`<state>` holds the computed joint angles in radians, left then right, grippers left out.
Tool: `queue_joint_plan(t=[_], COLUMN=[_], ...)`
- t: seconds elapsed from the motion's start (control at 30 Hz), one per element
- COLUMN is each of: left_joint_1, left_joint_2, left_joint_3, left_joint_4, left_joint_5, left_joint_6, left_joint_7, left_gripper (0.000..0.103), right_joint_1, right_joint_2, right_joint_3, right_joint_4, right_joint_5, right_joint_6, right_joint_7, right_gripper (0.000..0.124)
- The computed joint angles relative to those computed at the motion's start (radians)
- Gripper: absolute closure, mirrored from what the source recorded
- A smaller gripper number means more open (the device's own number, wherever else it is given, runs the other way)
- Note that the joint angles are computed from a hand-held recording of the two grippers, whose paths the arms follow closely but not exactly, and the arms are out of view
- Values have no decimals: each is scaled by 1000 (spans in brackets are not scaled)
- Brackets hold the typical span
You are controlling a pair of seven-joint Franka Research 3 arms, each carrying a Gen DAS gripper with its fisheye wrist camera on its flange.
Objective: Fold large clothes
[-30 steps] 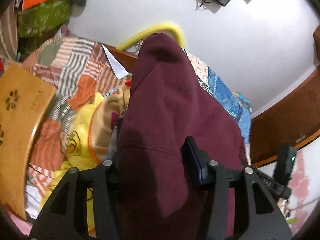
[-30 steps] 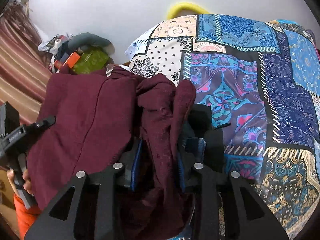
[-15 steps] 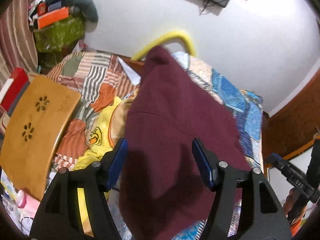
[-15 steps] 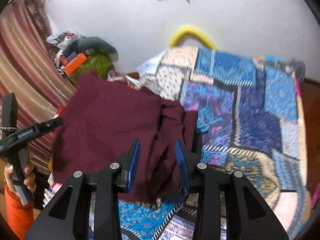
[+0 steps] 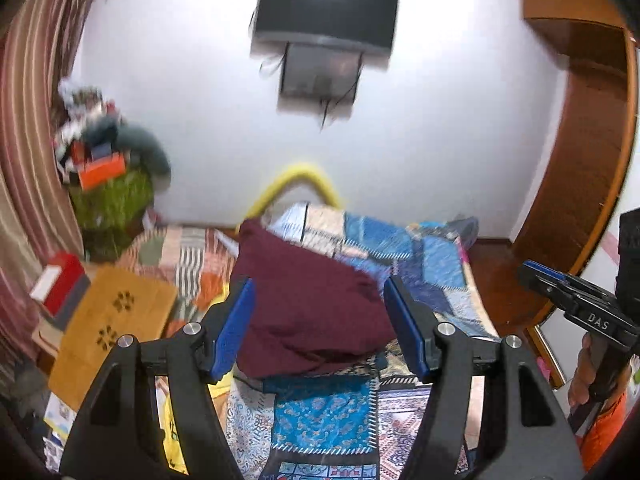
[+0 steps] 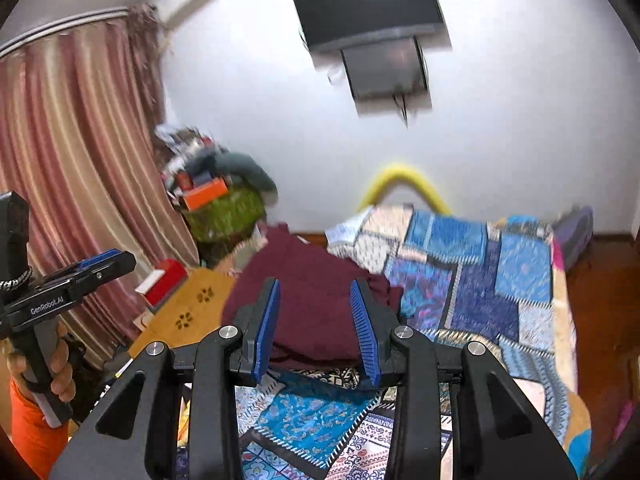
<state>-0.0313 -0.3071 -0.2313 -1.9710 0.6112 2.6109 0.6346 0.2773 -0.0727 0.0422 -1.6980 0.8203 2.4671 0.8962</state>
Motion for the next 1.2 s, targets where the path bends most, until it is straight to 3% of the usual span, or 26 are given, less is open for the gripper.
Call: queue_joint_plan(t=[0.2,0.27,0.4,0.53,0.67,0.73,0.83,0.9,1.03,1.2], left_joint_1=[88,115,105,112,57,32,4,-10,-38,-75], left_joint_2=[-200,-261,-340,-391,-404,-409,-414,-411,-385,-366], left_joint_3=[-179,-249,-327,-426,-409,-399,-394,-401,-389,-383], left_joint_4=[-128,-166,-224,-257,-297,-312,-323,-322,-315,-315], left_joint_5=[283,380,470,561,594,601,600,597,601,607], left_joint_6=[0,-36,-99,-230,-240,-247,-283,-317,-348,-379], left_joint_7=[-268,-360,-487,-611,-723,-762,-793,-799,-796,-813], left_gripper=[38,38,38,33,15,4,2,1,1,1], right_joint_1=[72,115,195,249,302,336,337,344,297,346], right_joint_2=[-231,-309,-427,-473,-497,-497,-484,-485,-462,-490], right_joint_3=[-39,-56,-87,-99,-117,-117,-104,-109,-81,-125], right_joint_4=[-248,-330,-447,-498,-525,-523,-516,-519,-519,-555], right_joint_5=[212,291,410,463,528,597,601,599,464,403], right_joint_6=[164,236,351,442,519,603,643,649,629,640], right_joint_7=[-258,-350,-492,-556,-617,-699,-710,-710,-567,-525], right_gripper=[91,91,91,89,46,37,23,21,21,21])
